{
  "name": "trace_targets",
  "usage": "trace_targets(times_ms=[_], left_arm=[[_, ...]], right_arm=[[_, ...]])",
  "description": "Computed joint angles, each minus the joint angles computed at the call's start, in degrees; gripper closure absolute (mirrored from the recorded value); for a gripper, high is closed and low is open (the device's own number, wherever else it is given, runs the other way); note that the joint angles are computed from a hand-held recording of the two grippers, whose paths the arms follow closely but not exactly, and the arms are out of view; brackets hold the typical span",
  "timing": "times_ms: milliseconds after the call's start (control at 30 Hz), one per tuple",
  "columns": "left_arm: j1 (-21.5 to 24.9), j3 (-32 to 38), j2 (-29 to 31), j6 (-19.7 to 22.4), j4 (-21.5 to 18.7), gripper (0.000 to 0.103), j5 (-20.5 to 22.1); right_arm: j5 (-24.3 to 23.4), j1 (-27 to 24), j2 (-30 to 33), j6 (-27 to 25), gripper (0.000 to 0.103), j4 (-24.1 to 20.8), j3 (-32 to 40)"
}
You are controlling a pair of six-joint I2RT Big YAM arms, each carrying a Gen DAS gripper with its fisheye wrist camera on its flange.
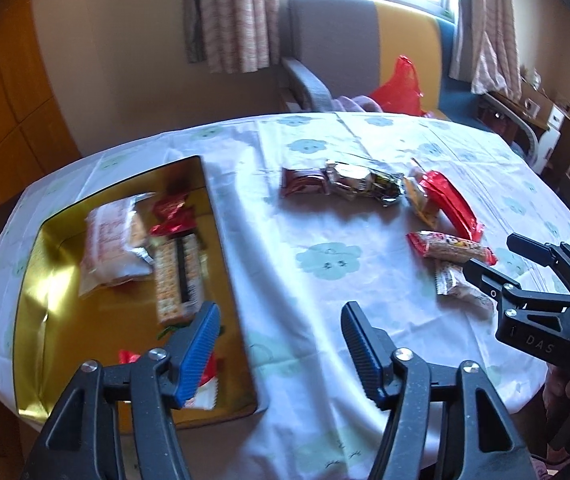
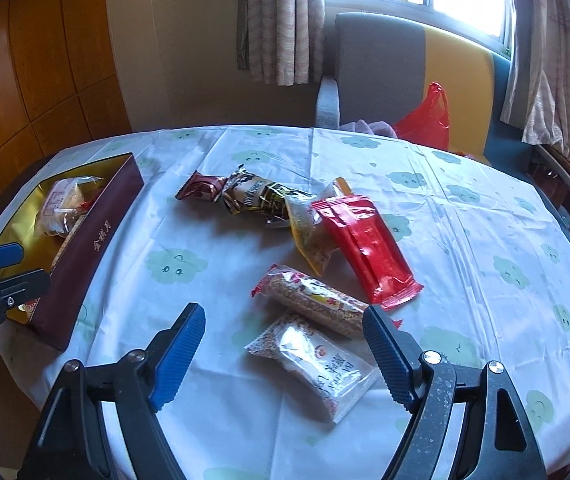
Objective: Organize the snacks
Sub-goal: 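Reach the left tool to the gold-wrapped chocolate bar and grasp it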
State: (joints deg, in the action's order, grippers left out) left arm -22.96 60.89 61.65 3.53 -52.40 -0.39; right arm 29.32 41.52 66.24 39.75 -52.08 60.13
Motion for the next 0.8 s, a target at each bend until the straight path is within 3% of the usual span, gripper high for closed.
trace_targets(times_ms=[167,300,533,800], left_arm=[[-0.8,4.2,5.6,-1.8,-1.5,0.053,3.6],[-0.4,9.3,12.3,-6.4,-3.7,0.064,8.5],[-1.4,17.1,22.2,-14.3,-7.2,0.064,17.2],[-3.0,26.2,33.1,-23.6,-8.1,0.059,20.2]], right_arm=[[0.5,-1.8,-2.8,1.9,0.021,-0.9,-2.4],[0.5,-3.5,-5.2,3.5,0.021,-1.5,-4.1],[-0.2,-6.4,-7.6,3.5,0.02,-1.0,-5.8],[-2.7,-9.9,-9.1,3.1,0.02,-0.5,-7.9]])
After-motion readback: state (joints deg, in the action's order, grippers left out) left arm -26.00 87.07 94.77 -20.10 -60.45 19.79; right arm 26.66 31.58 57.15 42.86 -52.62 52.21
